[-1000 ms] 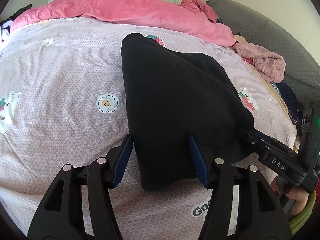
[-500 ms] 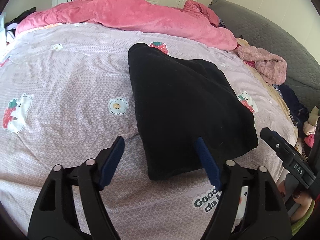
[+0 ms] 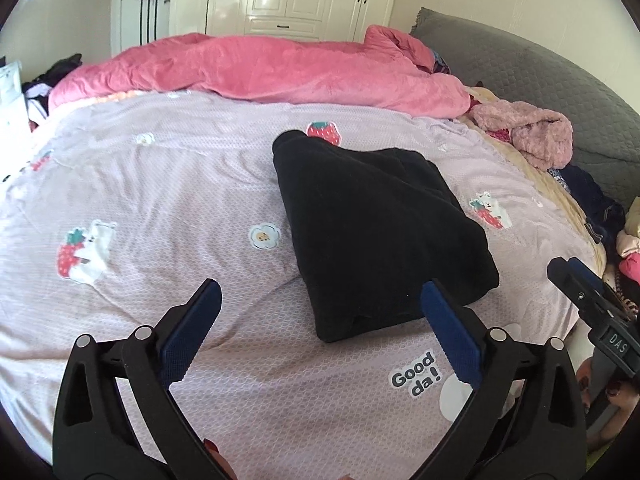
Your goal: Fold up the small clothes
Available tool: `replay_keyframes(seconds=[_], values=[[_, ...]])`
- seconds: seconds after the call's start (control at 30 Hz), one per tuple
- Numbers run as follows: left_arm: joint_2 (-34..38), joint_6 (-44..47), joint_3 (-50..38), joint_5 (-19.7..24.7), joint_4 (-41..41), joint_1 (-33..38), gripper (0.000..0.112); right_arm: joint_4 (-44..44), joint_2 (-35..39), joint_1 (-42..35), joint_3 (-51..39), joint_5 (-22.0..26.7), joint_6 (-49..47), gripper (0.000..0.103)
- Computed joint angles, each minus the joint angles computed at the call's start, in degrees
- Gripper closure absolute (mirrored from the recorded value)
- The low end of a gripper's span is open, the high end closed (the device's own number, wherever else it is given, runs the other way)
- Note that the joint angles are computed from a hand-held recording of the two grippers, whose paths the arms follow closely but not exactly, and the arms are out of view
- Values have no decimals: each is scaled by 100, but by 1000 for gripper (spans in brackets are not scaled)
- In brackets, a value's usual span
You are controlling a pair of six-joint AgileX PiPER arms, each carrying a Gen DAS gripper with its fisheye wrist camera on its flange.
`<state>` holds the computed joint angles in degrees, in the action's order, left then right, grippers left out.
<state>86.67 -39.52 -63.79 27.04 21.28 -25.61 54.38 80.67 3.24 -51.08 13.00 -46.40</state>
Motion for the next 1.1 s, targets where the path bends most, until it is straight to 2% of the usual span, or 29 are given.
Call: replay_keyframes(seconds=[0.27, 0.37, 0.73, 0.83, 0.9, 1.0, 1.1], values=[[-718, -1246, 568, 116, 1179, -315, 19, -421, -614, 173, 374, -222, 383, 5], [-963, -1613, 815, 127, 1462, -397, 19, -1028, -805, 249, 478, -272, 985, 5], [-1378, -1840, 1485, 181, 1577, -517, 19, -2583, -1290, 517, 981, -351, 2444, 5], [-1441, -1839, 1666, 142, 1540, -499, 19, -3242, -1303, 592, 1160, -361, 3076, 5], [-1448, -1743, 1758, 108, 1422, -459, 19, -3189, -1252, 584, 1254, -308, 3053, 5], [-1471, -1883, 1932, 59, 1458, -451, 19, -2342, -1100, 528, 1378, -254, 2276, 5], [-1427, -1856, 2023, 35, 1366, -417, 19, -2594, -895, 590, 1382, -304, 2665, 5]])
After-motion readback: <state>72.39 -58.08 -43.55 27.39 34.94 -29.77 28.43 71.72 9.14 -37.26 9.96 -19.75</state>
